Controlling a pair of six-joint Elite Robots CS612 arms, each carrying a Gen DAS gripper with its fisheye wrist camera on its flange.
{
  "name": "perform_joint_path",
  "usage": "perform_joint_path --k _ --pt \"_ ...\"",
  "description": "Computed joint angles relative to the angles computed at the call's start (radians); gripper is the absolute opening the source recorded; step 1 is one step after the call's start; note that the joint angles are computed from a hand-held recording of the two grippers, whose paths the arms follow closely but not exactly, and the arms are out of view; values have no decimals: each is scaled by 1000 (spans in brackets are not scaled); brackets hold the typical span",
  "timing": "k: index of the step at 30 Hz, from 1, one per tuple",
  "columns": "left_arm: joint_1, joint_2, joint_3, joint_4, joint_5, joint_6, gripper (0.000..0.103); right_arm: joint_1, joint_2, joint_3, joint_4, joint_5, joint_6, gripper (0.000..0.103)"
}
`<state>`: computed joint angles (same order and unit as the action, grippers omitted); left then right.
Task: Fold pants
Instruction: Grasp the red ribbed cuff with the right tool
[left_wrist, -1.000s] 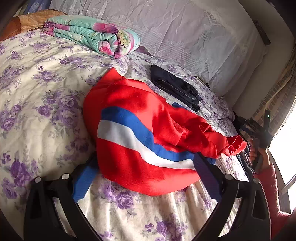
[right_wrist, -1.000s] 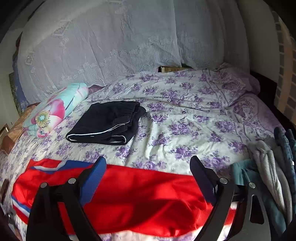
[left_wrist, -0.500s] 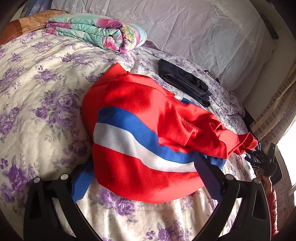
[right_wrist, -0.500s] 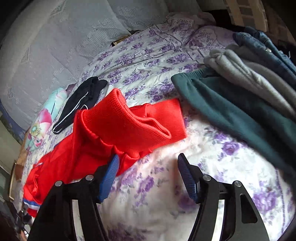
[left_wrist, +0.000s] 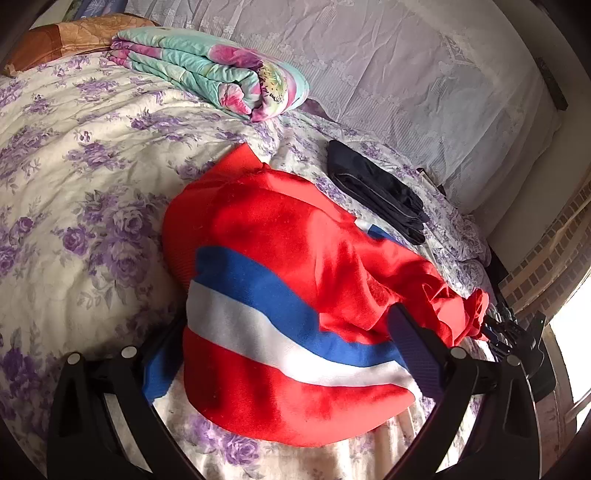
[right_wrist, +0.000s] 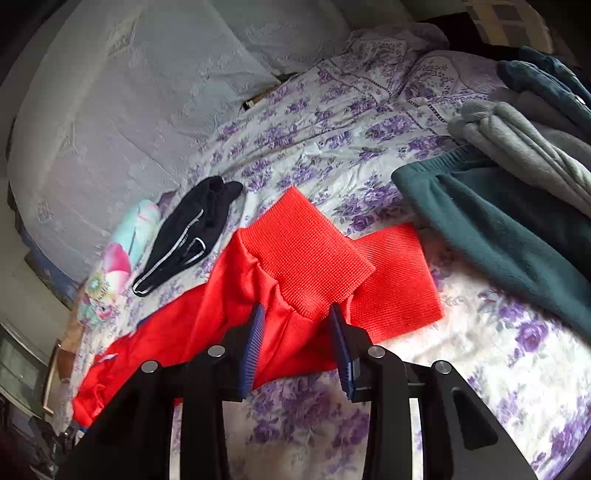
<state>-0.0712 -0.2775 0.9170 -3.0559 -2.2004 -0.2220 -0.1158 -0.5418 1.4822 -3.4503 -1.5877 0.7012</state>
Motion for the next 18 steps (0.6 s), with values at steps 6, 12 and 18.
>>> perform_joint_path --k 6,12,18 --pt "-7 -13 14 32 35 35 98 -4 14 -25 36 12 1 37" --pt "-6 -11 11 27 27 28 98 17 26 -82 156 -39 -113 16" --pt "26 23 -54 79 -68 -110 34 7 -7 29 -108 -3 -1 14"
